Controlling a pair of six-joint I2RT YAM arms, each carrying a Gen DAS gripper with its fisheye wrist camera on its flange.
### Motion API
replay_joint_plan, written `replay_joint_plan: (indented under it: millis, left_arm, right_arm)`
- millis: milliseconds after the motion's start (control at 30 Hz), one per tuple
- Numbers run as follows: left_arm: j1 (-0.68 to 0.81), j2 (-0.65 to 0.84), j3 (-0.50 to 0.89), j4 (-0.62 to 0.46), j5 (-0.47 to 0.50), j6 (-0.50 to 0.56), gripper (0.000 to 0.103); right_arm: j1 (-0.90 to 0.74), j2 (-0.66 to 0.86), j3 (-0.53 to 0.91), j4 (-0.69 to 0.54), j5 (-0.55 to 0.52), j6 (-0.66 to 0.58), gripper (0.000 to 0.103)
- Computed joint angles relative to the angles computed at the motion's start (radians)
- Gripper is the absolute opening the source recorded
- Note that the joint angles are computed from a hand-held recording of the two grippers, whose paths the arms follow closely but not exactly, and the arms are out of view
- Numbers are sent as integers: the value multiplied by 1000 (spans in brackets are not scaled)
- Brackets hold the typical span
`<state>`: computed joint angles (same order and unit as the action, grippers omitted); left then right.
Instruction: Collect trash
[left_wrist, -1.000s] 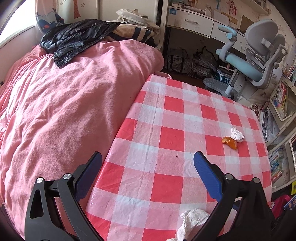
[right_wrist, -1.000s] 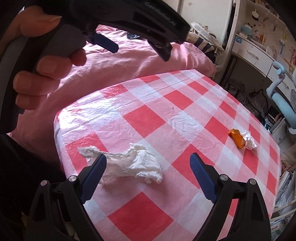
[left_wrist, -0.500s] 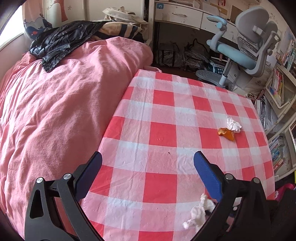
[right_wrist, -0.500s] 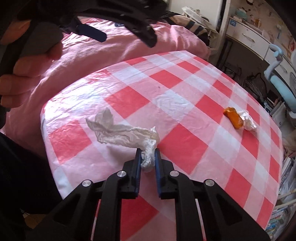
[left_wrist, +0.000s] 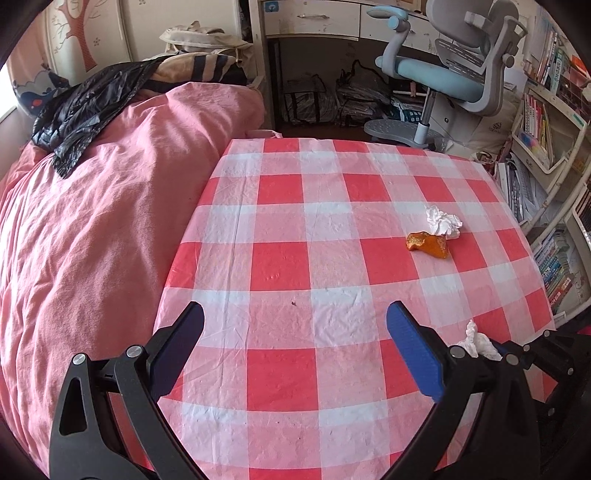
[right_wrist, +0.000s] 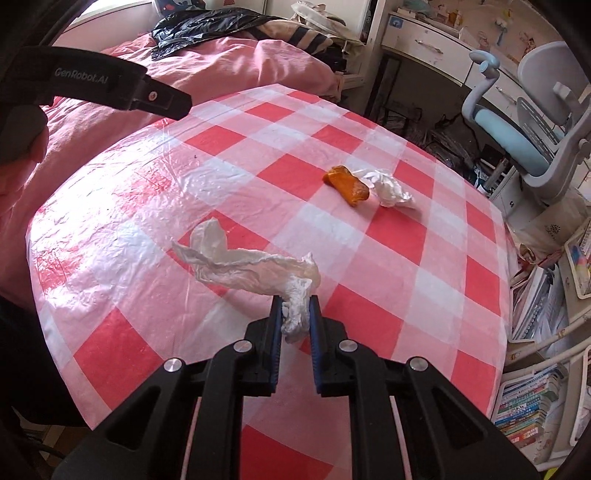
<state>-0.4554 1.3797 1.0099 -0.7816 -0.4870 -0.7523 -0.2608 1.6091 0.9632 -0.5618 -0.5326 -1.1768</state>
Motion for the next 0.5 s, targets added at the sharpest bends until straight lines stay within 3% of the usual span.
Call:
replay_joint_plan:
  millis: [133, 267, 500]
  left_arm:
    - [-10, 42, 22, 35, 24, 26, 96]
    - [0, 154, 51, 177, 105, 128, 95]
    - [13, 339, 169, 281, 139, 238, 95]
  right_arm:
    - [-17, 19, 12, 9, 7, -14, 14]
    - [-26, 40, 33, -2, 10, -22, 14]
    - [-41, 89, 93, -42, 3, -36, 15]
